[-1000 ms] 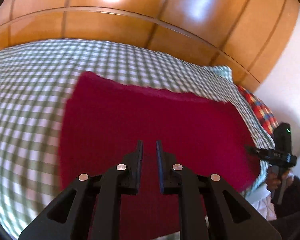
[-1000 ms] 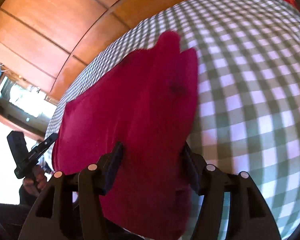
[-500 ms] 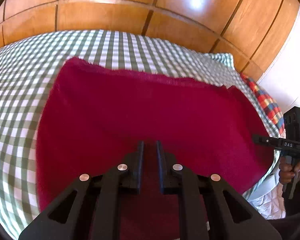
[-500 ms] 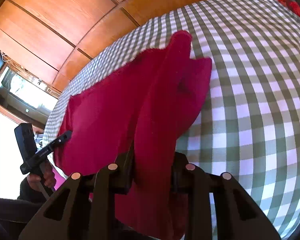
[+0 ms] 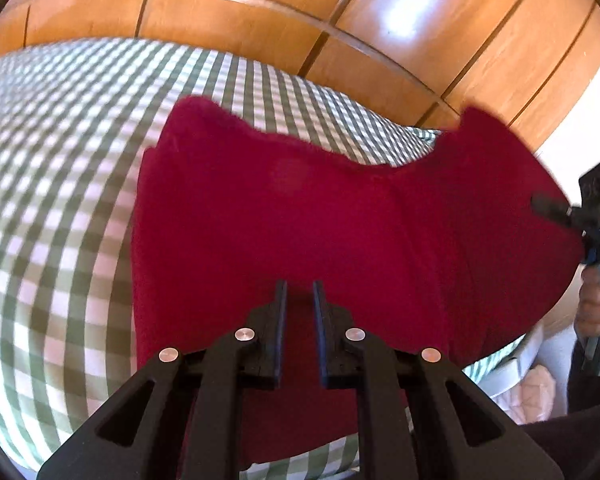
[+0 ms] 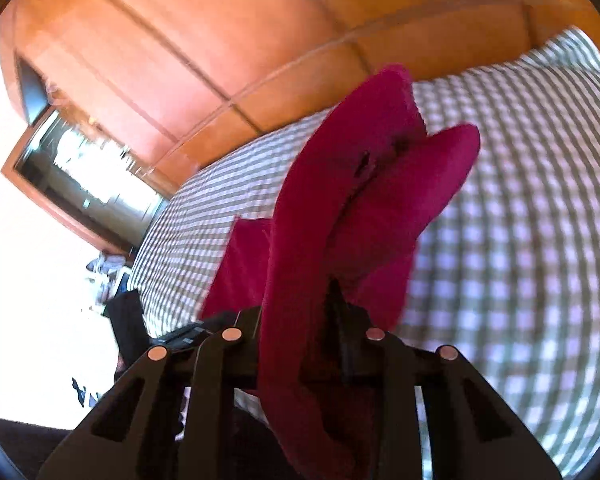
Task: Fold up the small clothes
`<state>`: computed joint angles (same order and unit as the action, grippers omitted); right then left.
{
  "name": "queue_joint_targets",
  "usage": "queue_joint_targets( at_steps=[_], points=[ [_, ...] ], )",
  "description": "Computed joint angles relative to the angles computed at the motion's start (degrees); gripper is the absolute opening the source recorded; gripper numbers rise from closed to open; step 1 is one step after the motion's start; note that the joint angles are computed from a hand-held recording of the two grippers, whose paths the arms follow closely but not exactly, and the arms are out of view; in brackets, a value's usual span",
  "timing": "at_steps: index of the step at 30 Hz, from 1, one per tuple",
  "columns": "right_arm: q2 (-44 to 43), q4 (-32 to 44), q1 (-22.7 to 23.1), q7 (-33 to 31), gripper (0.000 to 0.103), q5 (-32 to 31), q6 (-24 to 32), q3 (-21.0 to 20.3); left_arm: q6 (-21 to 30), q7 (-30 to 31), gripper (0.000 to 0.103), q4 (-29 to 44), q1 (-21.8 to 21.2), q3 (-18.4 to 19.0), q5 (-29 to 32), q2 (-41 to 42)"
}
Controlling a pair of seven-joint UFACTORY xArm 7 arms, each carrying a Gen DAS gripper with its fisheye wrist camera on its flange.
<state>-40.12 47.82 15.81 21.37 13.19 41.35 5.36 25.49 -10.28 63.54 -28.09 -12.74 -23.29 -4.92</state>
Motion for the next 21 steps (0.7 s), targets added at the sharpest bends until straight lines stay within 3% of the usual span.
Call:
queue_joint_targets(
  at_steps=[3,9,16,17,19,21],
  points=[
    [8.0,6.5,2.3,-1.5,0.022,-0.2,-0.8,2.2,0.2,4.6,0.011,-0.7,-0.3,1.1,-6.5,0.0],
    [27.1,19.9,3.8,-1.0,0.021,-5.9,-0.1,7.3,-0.5,8.5,0.011,-1.2,-0.3,1.2,-12.2,0.2],
    [40.3,28.8,7.4,0.0,0.021,-10.4,4.2,8.1,3.6,12.5,0.011,-2.6,0.4,2.9,-18.6,-3.2],
    [41.1,29.4,7.9,-1.2,0.025,-10.2,4.5,8.0,5.0,13.5,0.011,-3.4,0.6,3.7,-20.0,-4.5],
    [40.2,28.0,8.3,-4.6,0.048,-6.3,1.5,7.7,6.0,14.5,0.011,-5.8,1.1,4.9,-21.8,-7.4],
    [38.2,25.1,8.8,-7.0,0.05,-2.9,-2.4,7.5,6.4,15.3,0.011,-8.6,1.4,6.4,-23.9,-10.8]
  ],
)
